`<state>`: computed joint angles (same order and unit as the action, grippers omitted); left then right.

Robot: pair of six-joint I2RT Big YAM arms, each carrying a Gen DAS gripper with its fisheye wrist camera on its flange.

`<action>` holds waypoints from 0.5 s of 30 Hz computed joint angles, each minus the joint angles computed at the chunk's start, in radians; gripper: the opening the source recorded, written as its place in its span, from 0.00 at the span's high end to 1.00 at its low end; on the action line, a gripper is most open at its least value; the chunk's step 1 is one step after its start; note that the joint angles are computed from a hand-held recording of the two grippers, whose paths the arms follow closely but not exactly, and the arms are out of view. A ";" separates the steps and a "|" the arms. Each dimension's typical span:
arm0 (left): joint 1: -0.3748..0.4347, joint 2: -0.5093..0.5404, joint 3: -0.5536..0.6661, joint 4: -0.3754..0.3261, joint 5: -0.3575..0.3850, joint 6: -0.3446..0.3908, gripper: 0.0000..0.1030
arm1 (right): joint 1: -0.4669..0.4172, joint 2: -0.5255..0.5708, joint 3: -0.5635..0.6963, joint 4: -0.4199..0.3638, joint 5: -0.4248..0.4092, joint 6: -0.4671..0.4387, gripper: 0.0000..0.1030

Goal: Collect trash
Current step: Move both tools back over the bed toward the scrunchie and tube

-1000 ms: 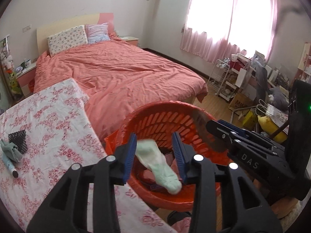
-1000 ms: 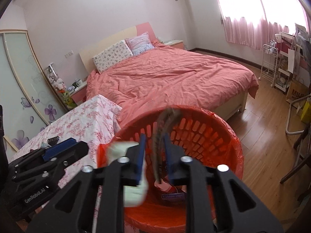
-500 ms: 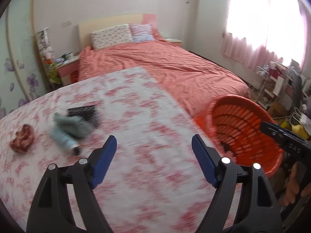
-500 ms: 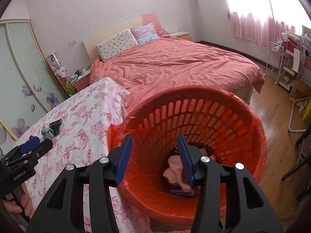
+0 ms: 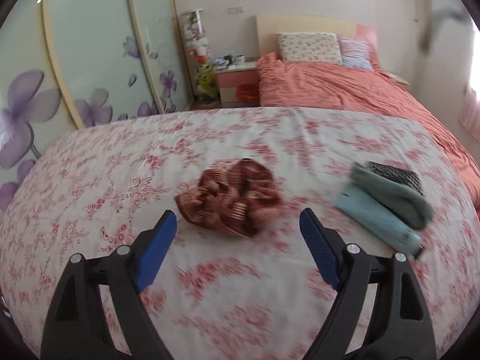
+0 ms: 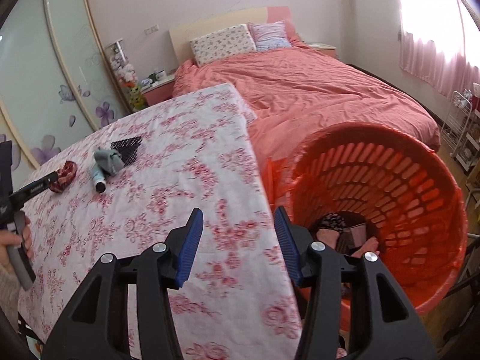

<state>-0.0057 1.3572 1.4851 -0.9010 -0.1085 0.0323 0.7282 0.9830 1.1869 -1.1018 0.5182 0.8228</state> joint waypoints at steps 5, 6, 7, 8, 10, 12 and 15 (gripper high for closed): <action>0.033 0.104 0.094 -0.061 0.047 -0.001 0.15 | 0.018 0.059 0.039 0.006 -0.018 -0.019 0.51; 0.029 0.123 0.109 -0.069 0.034 0.011 0.15 | 0.017 0.067 0.043 0.010 -0.024 -0.023 0.51; 0.029 0.138 0.122 -0.074 0.028 0.021 0.15 | 0.019 0.078 0.050 0.014 -0.030 -0.027 0.51; 0.030 0.139 0.119 -0.072 0.036 0.024 0.15 | 0.022 0.089 0.058 0.015 -0.034 -0.030 0.51; 0.036 0.153 0.134 -0.081 0.071 0.025 0.15 | 0.030 0.106 0.070 0.017 -0.038 -0.034 0.51; 0.039 0.161 0.141 -0.091 0.094 0.028 0.17 | 0.040 0.129 0.087 0.024 -0.049 -0.040 0.51; 0.045 0.177 0.149 -0.098 0.129 0.032 0.17 | 0.052 0.158 0.110 0.037 -0.066 -0.048 0.51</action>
<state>0.0394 1.5339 1.6340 -0.9988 0.0206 0.0639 0.7805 1.1414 1.2967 -1.0652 0.4521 0.7745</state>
